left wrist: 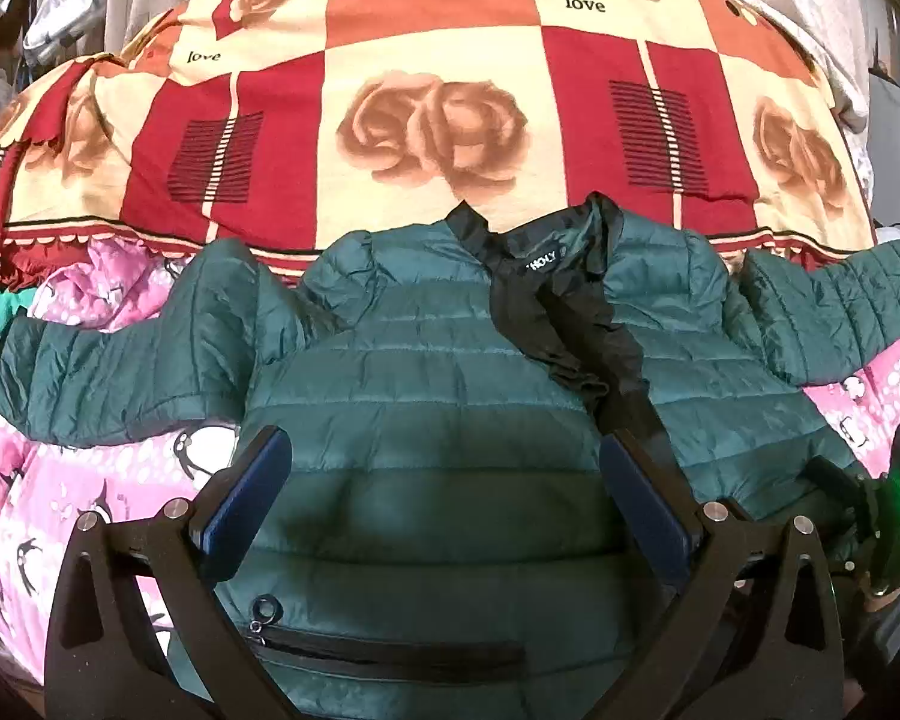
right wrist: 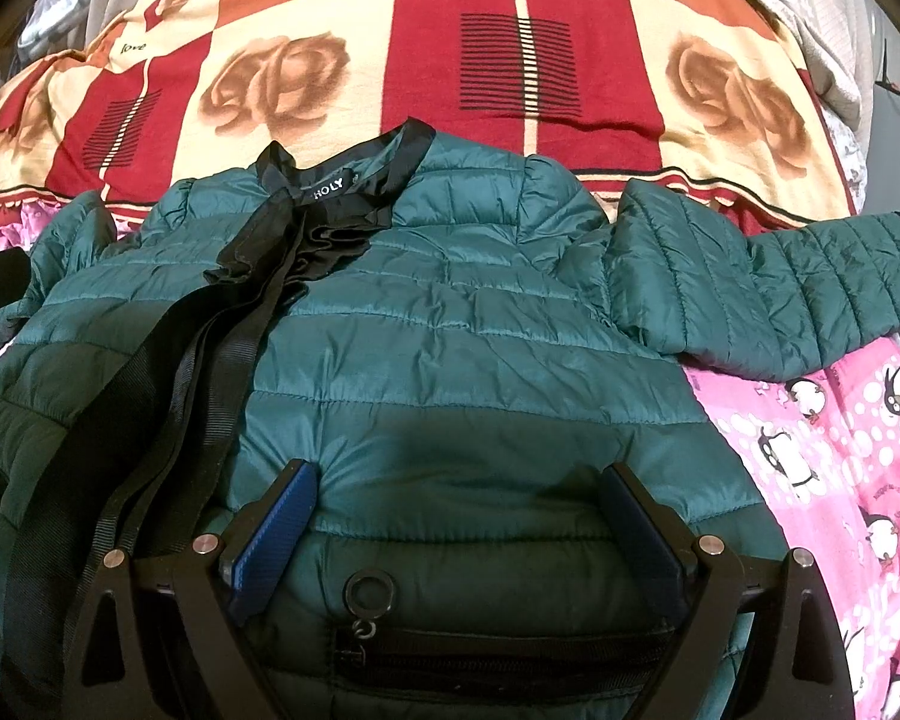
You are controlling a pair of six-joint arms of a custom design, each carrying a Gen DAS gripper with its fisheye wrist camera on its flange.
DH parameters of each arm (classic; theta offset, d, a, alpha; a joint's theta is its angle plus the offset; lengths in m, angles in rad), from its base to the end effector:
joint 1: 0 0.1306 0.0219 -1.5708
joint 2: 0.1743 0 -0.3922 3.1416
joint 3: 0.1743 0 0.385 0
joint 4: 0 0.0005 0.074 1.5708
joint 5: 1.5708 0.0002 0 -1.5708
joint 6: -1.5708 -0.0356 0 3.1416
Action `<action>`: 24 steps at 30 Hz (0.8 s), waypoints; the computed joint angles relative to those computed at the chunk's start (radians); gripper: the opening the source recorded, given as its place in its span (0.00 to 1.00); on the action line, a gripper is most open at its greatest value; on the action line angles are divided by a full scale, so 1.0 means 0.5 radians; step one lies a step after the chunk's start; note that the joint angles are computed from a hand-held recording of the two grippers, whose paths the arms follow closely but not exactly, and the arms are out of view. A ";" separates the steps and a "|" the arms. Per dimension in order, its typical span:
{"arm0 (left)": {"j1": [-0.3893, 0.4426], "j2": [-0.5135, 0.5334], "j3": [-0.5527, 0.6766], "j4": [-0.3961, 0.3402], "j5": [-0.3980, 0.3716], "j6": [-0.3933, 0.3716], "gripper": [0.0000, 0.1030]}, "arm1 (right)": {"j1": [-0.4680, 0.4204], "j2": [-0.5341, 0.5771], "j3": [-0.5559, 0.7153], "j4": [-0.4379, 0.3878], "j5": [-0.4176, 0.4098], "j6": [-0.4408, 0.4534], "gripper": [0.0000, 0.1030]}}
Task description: Fold large clothes
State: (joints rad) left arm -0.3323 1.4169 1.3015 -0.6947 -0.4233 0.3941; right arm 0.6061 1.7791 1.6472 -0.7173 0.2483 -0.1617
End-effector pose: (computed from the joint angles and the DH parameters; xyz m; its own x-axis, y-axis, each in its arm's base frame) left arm 0.4636 -0.1451 0.4011 -0.6437 -0.1482 -0.7508 -0.2355 0.9718 0.0100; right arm 0.5161 0.3464 0.3622 -0.6764 -0.2789 -0.6817 -0.3139 0.9464 -0.0758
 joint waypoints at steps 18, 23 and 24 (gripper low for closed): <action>1.044 -0.239 -0.224 -0.014 0.462 0.035 1.00 | -0.008 -0.031 -0.043 0.034 -0.043 -0.018 0.91; 1.459 -0.402 -0.419 0.149 0.752 -0.036 1.00 | -0.008 -0.030 -0.042 0.040 -0.061 -0.030 0.91; 1.549 -0.434 -0.469 0.212 0.842 -0.055 1.00 | -0.008 -0.030 -0.043 0.040 -0.060 -0.030 0.91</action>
State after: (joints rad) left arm 0.4423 1.1999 1.0669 -0.5888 -0.0024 0.3664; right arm 0.6022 1.7641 1.6257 -0.6973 0.2184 -0.1764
